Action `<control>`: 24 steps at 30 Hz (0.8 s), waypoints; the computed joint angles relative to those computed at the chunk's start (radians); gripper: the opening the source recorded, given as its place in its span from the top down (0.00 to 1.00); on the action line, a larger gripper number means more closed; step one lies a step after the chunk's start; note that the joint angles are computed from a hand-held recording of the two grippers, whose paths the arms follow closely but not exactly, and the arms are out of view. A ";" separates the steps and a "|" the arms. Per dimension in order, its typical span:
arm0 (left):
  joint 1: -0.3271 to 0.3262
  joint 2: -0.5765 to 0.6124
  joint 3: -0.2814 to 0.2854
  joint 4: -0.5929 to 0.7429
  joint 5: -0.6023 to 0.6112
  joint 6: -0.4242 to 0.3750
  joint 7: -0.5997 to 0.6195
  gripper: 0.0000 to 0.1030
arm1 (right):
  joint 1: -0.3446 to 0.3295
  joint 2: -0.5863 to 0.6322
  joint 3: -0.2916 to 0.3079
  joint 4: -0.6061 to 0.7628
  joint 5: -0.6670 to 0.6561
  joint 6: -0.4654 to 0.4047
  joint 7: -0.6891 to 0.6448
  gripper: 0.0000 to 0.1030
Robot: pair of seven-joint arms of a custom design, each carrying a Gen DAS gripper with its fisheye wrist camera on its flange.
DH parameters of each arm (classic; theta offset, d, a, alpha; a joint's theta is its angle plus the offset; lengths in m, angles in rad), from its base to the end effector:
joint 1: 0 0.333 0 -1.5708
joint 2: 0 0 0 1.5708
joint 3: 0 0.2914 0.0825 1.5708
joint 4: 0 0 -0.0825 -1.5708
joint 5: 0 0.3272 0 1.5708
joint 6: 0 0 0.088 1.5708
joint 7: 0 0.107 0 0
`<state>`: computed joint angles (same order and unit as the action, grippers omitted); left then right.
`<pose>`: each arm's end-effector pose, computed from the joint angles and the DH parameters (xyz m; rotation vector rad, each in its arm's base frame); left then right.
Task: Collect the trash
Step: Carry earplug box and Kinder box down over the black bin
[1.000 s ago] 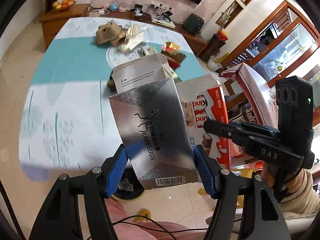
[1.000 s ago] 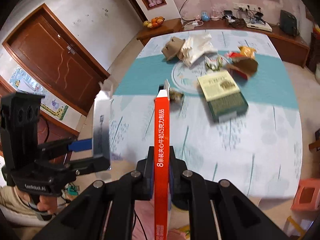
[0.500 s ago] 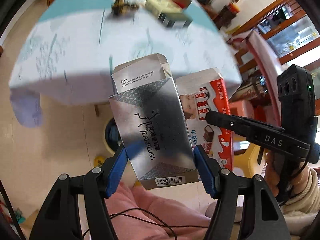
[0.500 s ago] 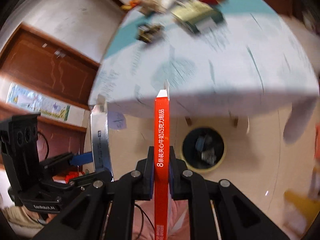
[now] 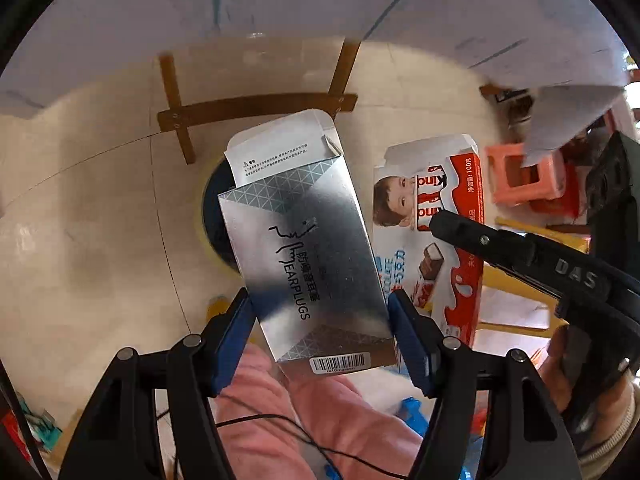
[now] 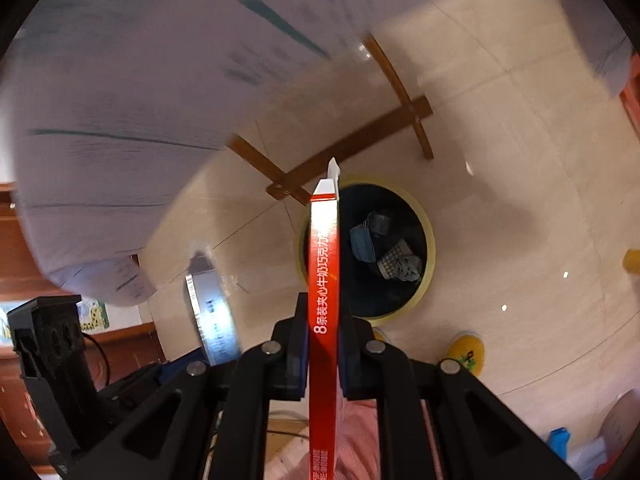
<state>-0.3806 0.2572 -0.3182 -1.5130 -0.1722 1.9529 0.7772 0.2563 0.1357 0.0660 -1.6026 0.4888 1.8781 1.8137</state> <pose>0.4618 -0.3748 0.5293 2.2020 -1.8727 0.2963 0.5216 0.2091 0.5528 -1.9023 1.9786 0.5022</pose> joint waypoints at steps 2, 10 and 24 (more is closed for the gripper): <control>-0.001 0.020 0.003 -0.029 0.018 0.037 0.024 0.34 | 0.006 0.013 0.003 -0.037 0.002 0.045 -0.004 0.89; 0.015 0.061 0.014 -0.077 0.068 0.086 0.074 0.30 | 0.016 0.086 0.009 -0.080 -0.001 0.123 -0.005 0.89; 0.054 -0.114 0.026 -0.285 0.023 0.152 0.052 0.30 | 0.056 0.218 0.029 0.039 -0.035 0.056 0.061 0.47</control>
<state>-0.3264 0.1436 -0.2927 -1.7978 -0.1488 2.1054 0.8294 0.3122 0.3540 0.0945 -1.5632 0.4542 1.9345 1.8749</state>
